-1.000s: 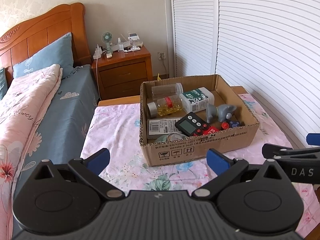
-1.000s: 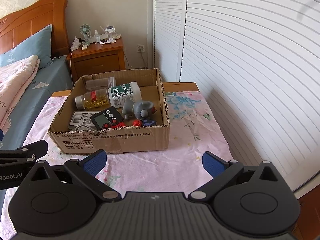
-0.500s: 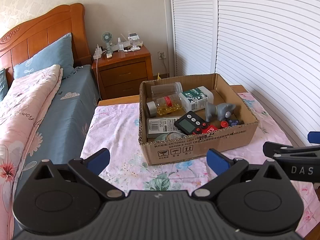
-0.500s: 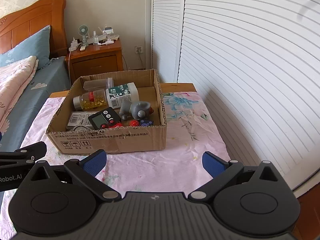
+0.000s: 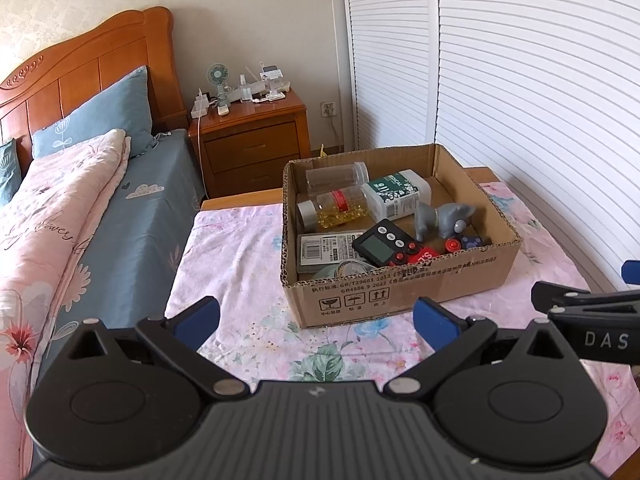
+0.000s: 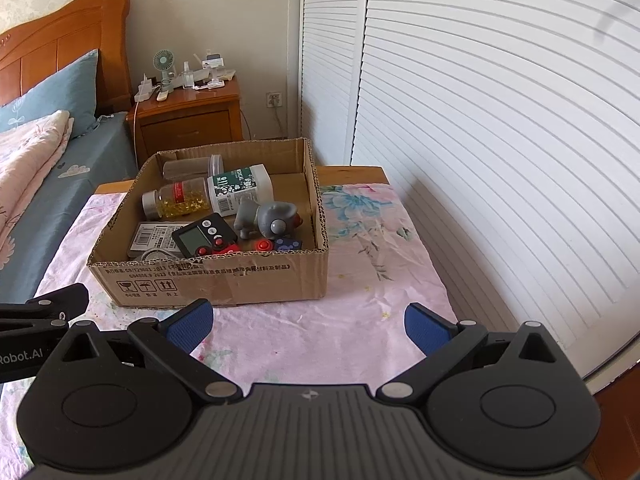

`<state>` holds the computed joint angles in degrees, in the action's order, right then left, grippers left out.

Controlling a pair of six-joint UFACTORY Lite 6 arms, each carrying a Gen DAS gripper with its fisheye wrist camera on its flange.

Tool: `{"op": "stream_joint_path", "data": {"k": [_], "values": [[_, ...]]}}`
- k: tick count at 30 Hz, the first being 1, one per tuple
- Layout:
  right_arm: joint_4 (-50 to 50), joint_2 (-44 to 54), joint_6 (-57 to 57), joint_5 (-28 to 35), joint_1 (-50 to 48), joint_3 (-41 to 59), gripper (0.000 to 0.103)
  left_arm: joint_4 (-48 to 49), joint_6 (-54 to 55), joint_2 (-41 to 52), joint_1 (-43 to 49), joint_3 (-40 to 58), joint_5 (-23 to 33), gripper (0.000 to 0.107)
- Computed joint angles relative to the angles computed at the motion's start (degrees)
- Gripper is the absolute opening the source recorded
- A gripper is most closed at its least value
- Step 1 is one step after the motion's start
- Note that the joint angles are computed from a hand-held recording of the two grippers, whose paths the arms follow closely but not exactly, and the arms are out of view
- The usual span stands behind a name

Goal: Organize rigid objects

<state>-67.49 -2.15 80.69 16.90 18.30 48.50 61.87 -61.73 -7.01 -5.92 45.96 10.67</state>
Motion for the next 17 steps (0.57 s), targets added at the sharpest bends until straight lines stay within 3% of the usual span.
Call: {"op": "stream_joint_path", "data": {"k": [17], "values": [[0.2,-0.2,-0.1,0.1,0.2,-0.2,0.103,-3.2,2.8,0.0,0.0,0.1,-0.1,0.102]]}}
